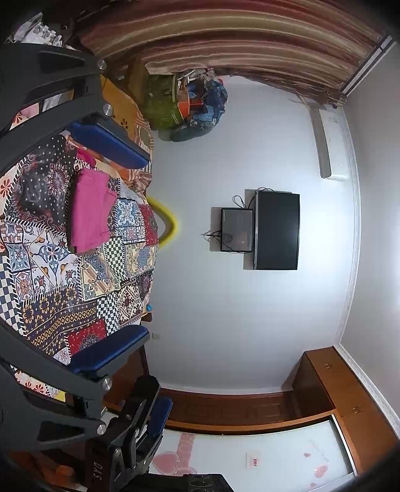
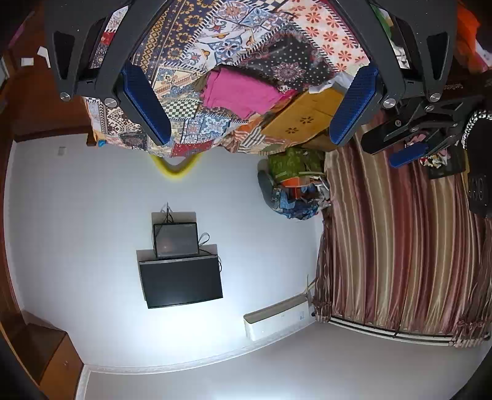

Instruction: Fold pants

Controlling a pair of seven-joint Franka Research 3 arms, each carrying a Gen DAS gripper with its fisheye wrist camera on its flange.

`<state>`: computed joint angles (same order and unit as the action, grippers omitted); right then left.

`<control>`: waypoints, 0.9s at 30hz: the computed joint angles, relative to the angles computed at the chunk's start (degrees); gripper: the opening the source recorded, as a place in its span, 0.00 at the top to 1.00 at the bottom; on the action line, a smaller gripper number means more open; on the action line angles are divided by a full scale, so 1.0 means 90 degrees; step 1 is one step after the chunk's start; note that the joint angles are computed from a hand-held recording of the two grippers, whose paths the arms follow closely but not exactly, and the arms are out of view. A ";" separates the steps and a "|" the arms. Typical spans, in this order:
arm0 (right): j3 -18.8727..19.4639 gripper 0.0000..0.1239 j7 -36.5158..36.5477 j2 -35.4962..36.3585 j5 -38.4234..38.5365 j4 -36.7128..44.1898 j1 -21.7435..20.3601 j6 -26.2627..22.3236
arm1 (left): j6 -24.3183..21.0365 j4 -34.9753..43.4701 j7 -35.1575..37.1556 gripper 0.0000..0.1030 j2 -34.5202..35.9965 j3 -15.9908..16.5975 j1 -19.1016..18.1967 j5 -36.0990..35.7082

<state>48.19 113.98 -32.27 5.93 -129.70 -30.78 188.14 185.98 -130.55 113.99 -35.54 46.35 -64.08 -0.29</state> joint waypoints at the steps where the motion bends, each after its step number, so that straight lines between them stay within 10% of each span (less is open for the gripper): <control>1: 0.0005 0.17 0.0001 -0.0006 -0.0003 0.0004 -0.0006 -0.0014 | 0.0003 -0.0003 0.0004 0.00 0.0012 0.0004 -0.0001 -0.0001; 27: 0.0000 0.17 0.0454 -0.0050 -0.0535 0.0151 -0.0083 -0.0382 | -0.0191 0.0177 0.0122 0.00 0.0095 0.0262 -0.0302 -0.0397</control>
